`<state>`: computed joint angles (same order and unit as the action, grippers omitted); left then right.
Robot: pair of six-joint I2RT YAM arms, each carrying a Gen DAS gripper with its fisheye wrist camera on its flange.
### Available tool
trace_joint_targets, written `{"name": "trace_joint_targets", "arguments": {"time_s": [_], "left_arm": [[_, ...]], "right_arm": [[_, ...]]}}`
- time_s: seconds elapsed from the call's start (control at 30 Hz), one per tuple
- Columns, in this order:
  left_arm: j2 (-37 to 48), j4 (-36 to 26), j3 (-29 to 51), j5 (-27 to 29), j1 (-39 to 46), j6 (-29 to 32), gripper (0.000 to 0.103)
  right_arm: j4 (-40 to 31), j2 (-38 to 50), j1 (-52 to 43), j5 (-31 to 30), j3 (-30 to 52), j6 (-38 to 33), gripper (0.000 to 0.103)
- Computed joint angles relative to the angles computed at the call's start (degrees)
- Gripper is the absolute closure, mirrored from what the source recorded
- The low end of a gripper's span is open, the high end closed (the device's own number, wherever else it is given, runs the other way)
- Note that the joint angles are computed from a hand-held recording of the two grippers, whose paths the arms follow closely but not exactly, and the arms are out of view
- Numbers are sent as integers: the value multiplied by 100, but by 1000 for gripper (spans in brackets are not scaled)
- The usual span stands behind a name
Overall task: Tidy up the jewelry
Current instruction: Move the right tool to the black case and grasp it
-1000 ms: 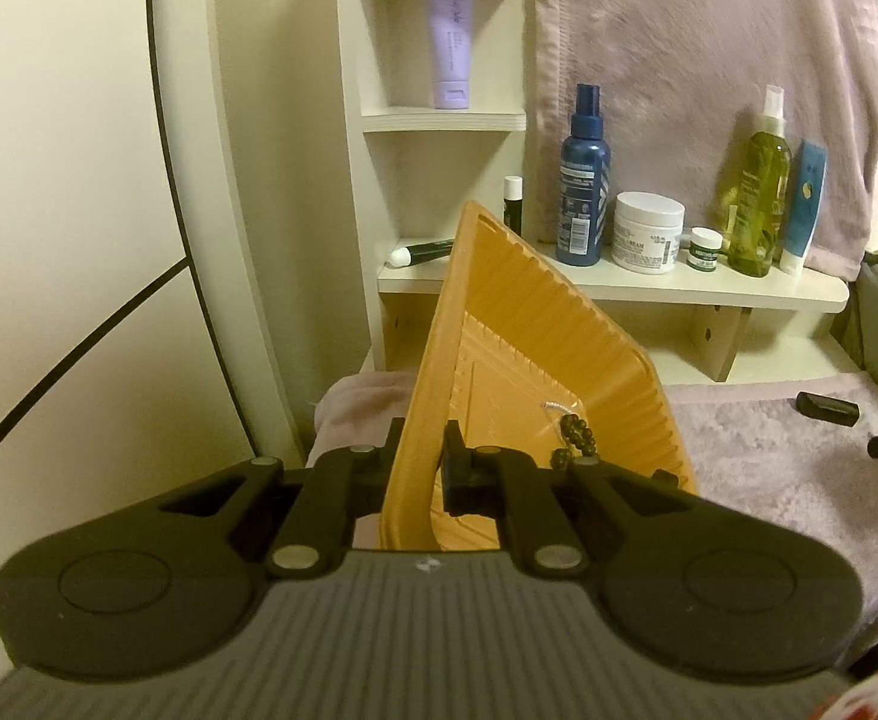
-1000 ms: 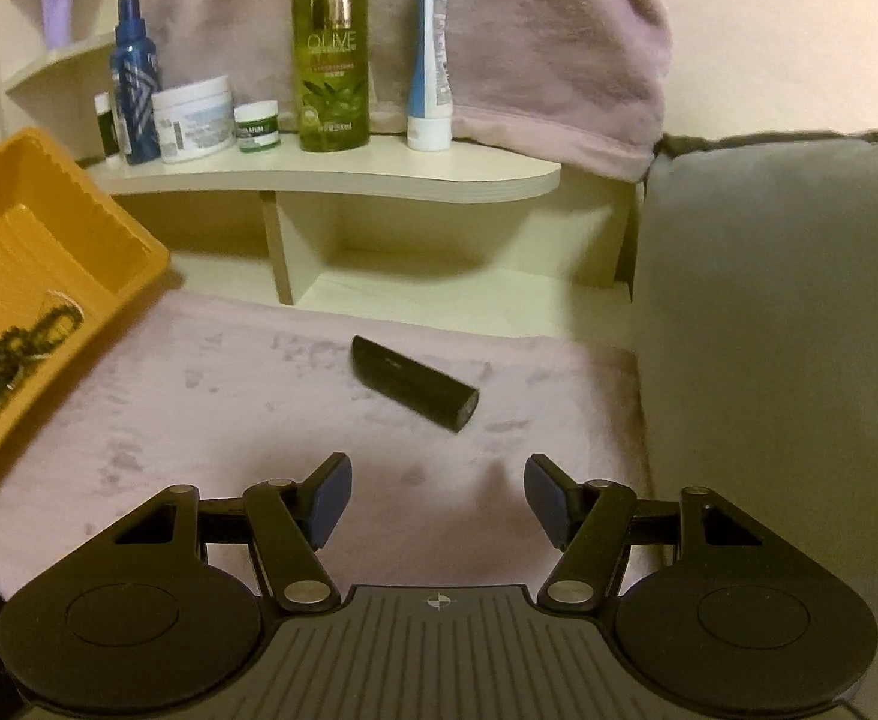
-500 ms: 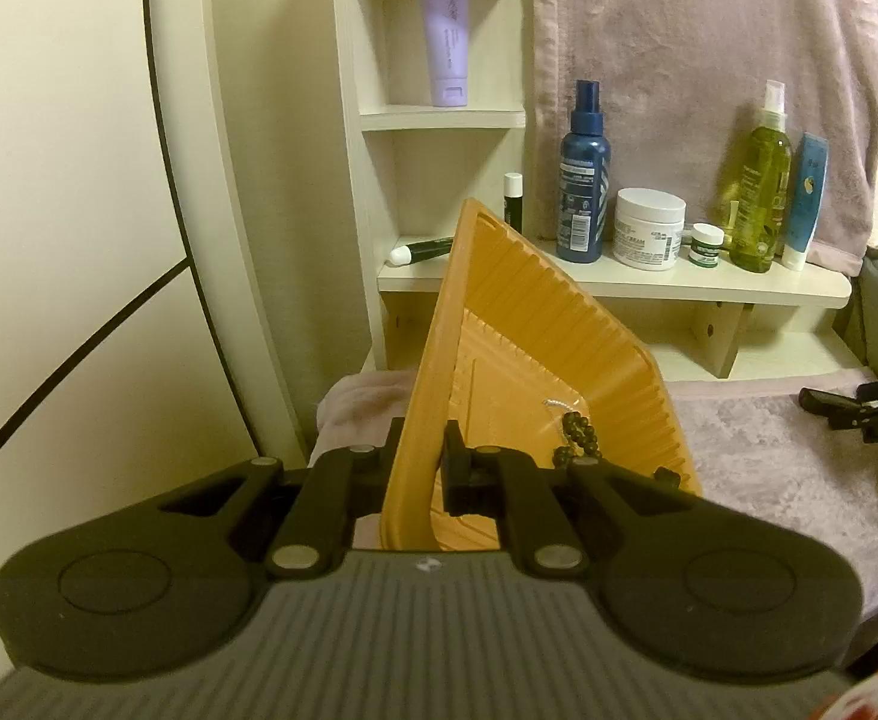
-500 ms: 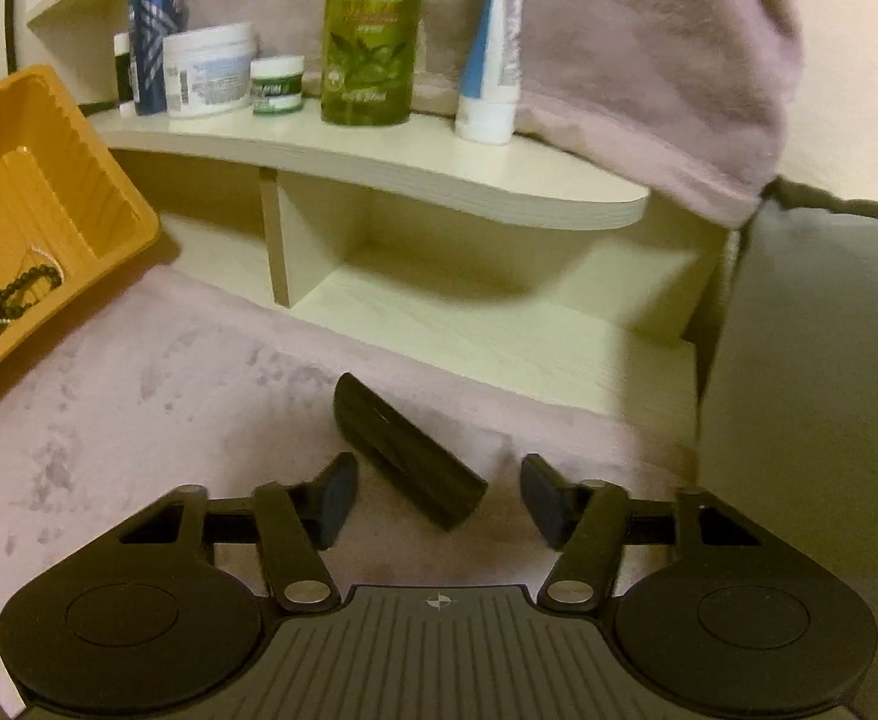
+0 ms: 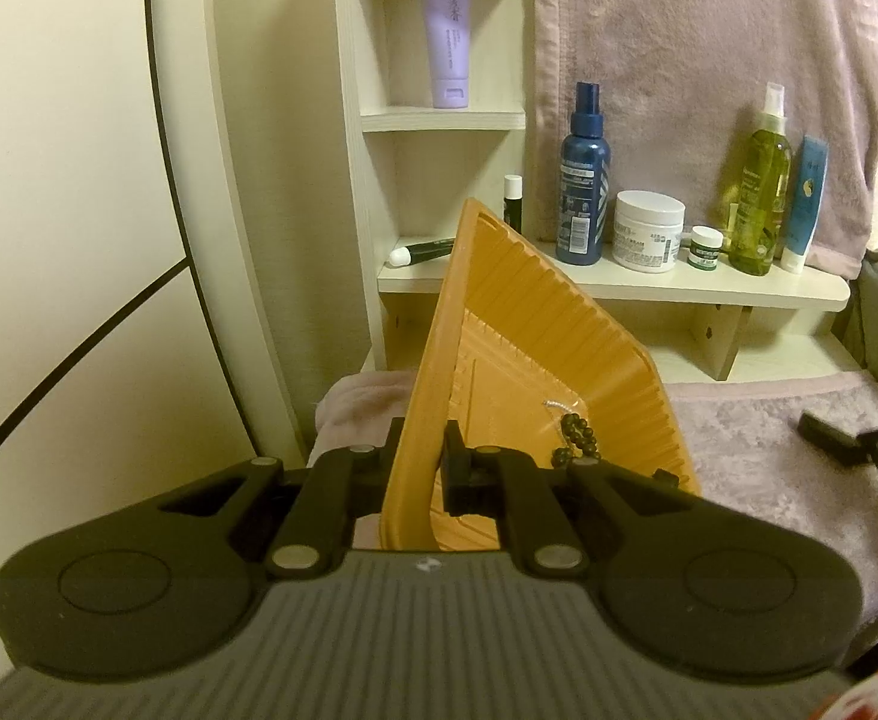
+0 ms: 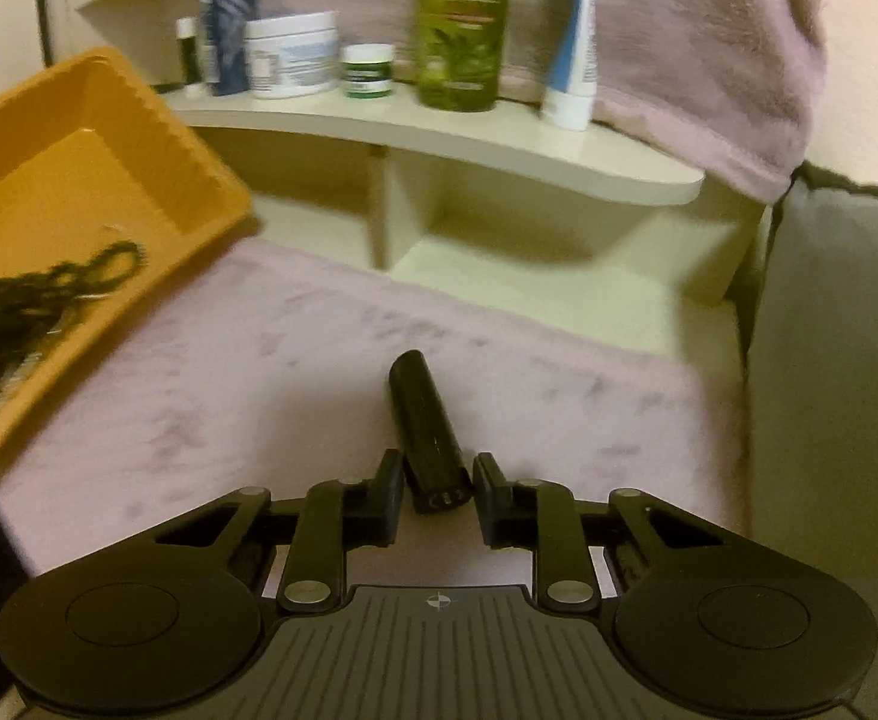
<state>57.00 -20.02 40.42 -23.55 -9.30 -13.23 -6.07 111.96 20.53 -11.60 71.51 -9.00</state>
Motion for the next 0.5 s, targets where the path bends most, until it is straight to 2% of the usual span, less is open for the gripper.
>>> {"name": "trace_joint_targets", "arguments": {"time_s": [0.07, 0.2, 0.3, 0.5], "left_arm": [[7, 22, -3, 16, 17, 9, 94], [-21, 32, -27, 47, 37, 24, 94], [-29, 38, -31, 54, 41, 22, 94], [-65, 38, -48, 38, 19, -9, 94]], "right_arm": [[41, -229, 102, -64, -306, 75, 77], [567, -525, 284, 34, -910, 196, 77], [725, -499, 351, 122, -963, 307, 72], [882, -232, 367, 174, -720, 337, 70]]}}
